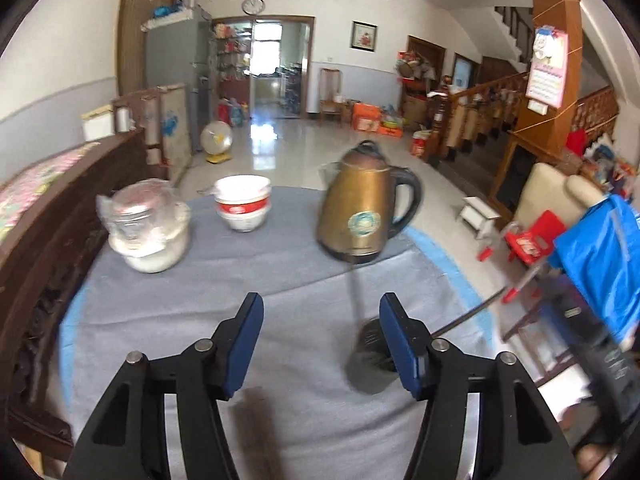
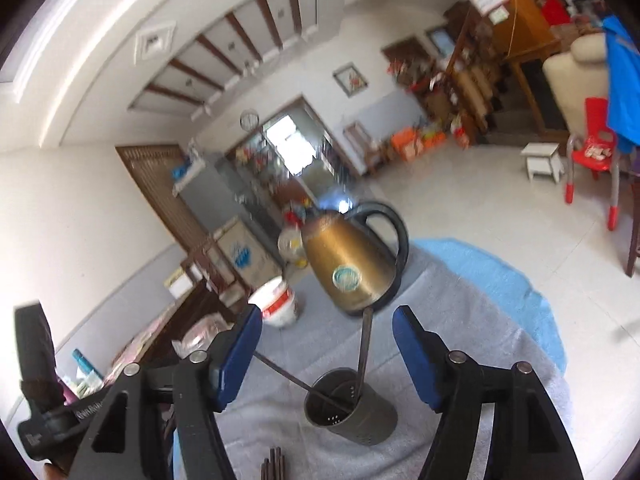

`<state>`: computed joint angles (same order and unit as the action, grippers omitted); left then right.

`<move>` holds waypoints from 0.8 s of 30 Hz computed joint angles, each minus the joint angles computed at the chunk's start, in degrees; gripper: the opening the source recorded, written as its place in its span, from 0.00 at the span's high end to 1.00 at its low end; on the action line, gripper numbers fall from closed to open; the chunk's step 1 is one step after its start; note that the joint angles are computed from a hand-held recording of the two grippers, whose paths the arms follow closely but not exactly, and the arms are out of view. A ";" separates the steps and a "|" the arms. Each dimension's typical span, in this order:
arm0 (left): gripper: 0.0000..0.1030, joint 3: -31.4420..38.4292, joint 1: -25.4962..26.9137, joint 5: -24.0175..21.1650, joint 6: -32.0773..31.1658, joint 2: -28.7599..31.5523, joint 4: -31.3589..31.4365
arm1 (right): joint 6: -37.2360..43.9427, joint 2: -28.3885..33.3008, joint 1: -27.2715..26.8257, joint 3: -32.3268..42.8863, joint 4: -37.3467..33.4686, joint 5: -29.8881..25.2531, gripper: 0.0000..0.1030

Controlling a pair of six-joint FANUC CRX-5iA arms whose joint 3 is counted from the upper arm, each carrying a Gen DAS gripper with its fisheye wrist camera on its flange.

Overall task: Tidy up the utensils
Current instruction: 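Open the left tool over the cup while the right tool releases its chopstick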

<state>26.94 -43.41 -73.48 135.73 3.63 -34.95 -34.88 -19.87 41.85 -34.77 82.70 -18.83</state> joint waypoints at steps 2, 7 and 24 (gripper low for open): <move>0.39 -0.53 -2.10 -3.87 1.16 -0.34 -4.33 | -3.12 -1.88 0.75 -1.98 3.65 -1.54 0.32; 0.36 -4.14 -5.56 -11.17 2.17 -1.53 -10.98 | -1.53 -5.17 5.49 -5.19 4.36 -5.45 0.35; 0.36 -15.06 -1.43 -10.80 5.21 -7.05 -7.29 | 22.35 4.69 18.52 1.97 -16.94 -4.32 0.61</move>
<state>11.88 -44.84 -84.28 140.93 -3.41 -42.24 -12.52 -15.18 60.37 -32.80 65.76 -23.15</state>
